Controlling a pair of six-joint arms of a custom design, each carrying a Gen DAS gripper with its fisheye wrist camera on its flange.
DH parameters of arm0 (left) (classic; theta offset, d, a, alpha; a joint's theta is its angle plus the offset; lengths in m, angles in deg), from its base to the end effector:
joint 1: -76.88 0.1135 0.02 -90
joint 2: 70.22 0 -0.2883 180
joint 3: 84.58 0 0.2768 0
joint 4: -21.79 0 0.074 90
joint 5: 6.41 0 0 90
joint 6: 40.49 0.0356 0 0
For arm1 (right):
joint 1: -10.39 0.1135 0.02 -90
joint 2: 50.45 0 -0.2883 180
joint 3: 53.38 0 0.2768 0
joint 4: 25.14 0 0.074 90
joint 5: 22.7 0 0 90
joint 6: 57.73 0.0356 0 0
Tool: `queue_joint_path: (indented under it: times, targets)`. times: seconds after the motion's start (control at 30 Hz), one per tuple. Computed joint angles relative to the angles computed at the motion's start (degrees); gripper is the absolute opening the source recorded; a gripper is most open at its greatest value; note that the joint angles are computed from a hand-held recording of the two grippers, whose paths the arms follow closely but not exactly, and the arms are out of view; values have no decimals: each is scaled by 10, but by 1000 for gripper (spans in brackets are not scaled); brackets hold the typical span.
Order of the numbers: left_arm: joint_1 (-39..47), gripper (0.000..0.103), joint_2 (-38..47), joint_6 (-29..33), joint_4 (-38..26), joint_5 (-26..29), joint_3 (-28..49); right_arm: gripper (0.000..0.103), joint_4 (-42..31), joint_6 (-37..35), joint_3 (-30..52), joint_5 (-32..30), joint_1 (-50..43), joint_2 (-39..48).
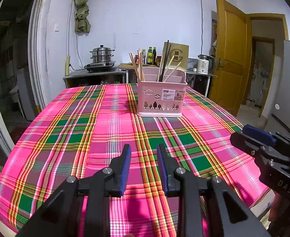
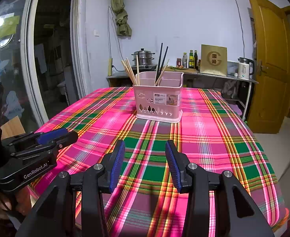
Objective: Organize utensils
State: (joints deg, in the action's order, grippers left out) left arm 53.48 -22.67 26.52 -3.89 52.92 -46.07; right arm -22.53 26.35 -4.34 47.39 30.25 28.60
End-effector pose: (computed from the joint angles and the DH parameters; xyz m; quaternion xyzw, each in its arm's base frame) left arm 0.1768 -0.0567 0.2231 -0.1196 0.8548 0.0391 0.5035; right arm 0.2784 0.1134 0.2087 -0.2753 0.8004 0.2087 0.4900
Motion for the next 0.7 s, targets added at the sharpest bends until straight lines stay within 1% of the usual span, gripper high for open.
queue_joint_path:
  times: [0.7]
  targets:
    - [0, 28, -8, 2, -7, -3, -2, 43, 2, 1, -2, 2, 2, -1]
